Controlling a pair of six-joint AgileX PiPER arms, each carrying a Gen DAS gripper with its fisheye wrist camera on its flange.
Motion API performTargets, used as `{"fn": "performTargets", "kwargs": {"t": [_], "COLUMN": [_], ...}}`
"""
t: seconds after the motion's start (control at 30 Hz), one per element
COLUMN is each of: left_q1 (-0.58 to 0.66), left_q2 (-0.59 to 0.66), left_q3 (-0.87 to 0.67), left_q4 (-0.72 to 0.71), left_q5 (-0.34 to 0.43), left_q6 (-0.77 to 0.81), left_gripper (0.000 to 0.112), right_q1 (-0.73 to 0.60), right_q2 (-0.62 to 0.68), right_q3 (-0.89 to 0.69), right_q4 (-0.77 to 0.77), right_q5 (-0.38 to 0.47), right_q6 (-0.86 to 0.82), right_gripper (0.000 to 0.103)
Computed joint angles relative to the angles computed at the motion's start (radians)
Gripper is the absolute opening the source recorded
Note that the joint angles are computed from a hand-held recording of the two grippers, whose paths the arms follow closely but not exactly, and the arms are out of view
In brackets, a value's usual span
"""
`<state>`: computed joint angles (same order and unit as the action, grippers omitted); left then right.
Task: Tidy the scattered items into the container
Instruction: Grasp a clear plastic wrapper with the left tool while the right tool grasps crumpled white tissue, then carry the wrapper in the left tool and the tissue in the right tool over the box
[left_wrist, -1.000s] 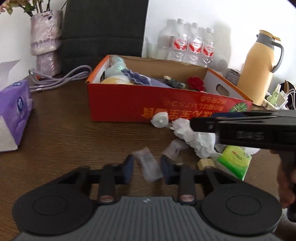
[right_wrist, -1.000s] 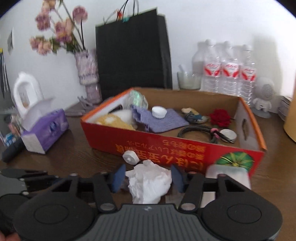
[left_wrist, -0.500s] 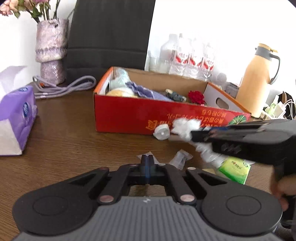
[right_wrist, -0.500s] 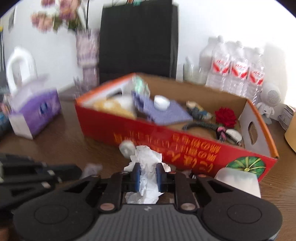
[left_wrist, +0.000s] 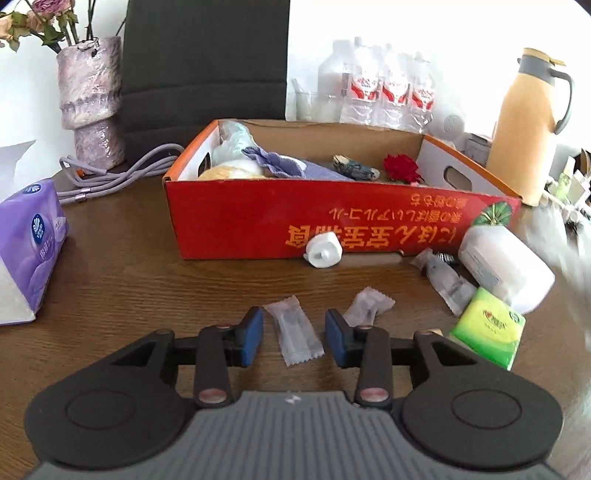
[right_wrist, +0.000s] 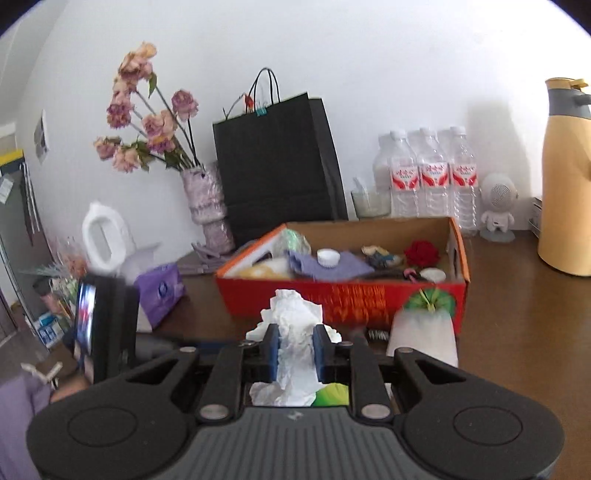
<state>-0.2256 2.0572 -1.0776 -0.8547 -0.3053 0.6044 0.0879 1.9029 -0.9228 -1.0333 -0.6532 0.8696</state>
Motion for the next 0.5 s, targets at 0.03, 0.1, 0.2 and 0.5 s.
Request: {"fn": "performTargets", "kwargs": {"t": [0.03,0.1,0.2,0.5], "left_q1": [-0.006,-0.026,-0.046,-0.424], "left_q2": [0.007,0.016,0.006,-0.252], "left_q3": [-0.007,-0.027,-0.022,0.469], "left_q4": [-0.029,-0.150,-0.254,-0.105], "left_q5": [-0.013,-0.034,-0.063,-0.846], "left_q6": [0.030,0.152,0.202,-0.181], "left_gripper": [0.033,0.018,0.015,0.015], "right_q1": [0.005,0.020,0.048,0.065], "right_q2": [0.004,0.006,0.004,-0.099], "right_q3": [0.014,0.048,0.084,0.272], "right_q4": [0.027,0.104,0.198,0.490], "right_q5": [0.004,0.012,0.041,-0.077], "right_q6": [-0.037,-0.135,-0.246,-0.551], "right_gripper": [0.017,0.017,0.017,0.017]}}
